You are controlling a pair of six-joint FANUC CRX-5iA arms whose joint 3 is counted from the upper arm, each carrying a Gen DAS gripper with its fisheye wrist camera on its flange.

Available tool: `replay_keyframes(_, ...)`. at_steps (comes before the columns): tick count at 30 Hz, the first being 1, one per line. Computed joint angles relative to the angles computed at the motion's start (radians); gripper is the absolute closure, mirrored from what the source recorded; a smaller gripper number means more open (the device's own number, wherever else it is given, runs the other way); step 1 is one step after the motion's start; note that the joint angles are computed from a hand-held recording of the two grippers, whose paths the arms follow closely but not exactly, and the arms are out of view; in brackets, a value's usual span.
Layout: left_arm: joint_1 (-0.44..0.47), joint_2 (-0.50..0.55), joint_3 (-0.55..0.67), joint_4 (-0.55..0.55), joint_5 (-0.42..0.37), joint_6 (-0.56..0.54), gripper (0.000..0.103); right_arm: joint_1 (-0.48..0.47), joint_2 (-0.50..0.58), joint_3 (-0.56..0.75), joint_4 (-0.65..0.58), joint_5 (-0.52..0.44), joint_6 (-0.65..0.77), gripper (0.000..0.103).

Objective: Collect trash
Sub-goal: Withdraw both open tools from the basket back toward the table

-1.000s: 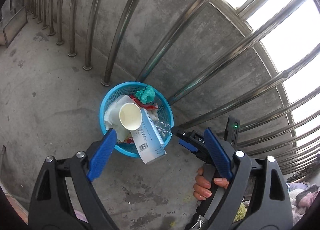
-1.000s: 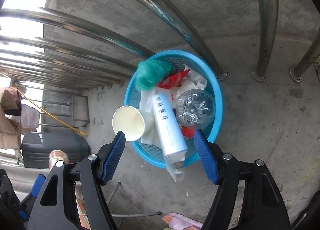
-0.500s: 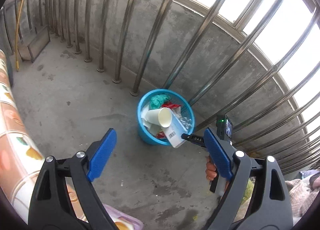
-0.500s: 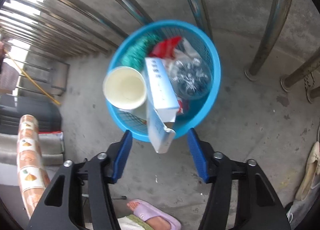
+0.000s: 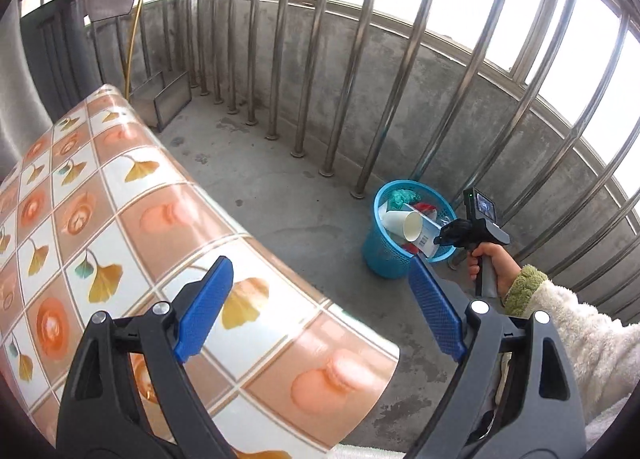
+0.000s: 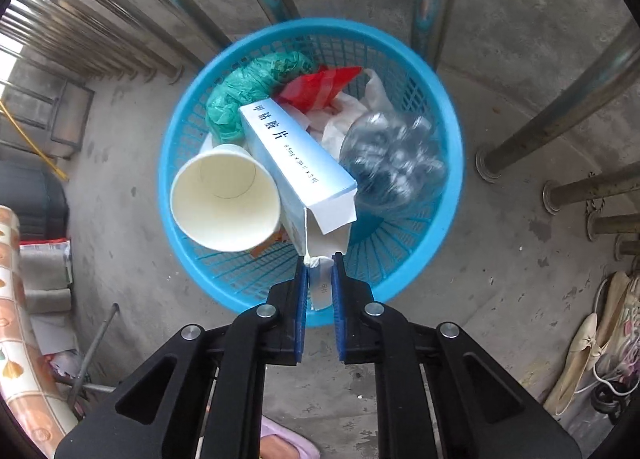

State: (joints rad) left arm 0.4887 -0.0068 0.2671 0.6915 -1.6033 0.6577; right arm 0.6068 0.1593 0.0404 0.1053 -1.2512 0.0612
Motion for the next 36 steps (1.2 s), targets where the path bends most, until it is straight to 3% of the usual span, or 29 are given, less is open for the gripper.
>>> replay_keyframes(9,0.052,-0.026,-0.032,-0.02,-0.006,0.01,0.019,-0.012,0.065,0.044,0.026,-0.062,0.043,0.09)
replay_keyframes(12,0.054,-0.026,-0.037,-0.007,-0.01,0.022,0.019,0.0,0.021,-0.002,0.049,-0.042,0.031,0.083)
replay_keyframes(14,0.057,-0.028,-0.042,0.003,-0.008,0.012,0.019,0.016,-0.029,-0.055,0.08,-0.011,0.0,0.071)
replay_keyframes(17,0.057,-0.031,-0.047,0.009,-0.009,0.003,0.019,0.046,-0.093,-0.112,0.142,0.006,-0.061,0.06)
replay_keyframes(22,0.077,-0.038,-0.058,0.034,-0.01,0.0,0.019,0.122,-0.202,-0.201,0.232,0.028,-0.213,0.055)
replay_keyframes(30,0.161,-0.066,-0.088,0.104,-0.03,-0.003,0.019,0.334,-0.307,-0.294,0.385,0.057,-0.464,0.043)
replay_keyframes(34,0.206,-0.075,-0.1,0.125,-0.047,-0.013,0.019,0.317,-0.306,-0.312,0.339,0.109,-0.505,0.043)
replay_keyframes(36,0.226,-0.081,-0.105,0.126,-0.057,-0.019,0.019,0.27,-0.324,-0.363,0.298,0.206,-0.59,0.043)
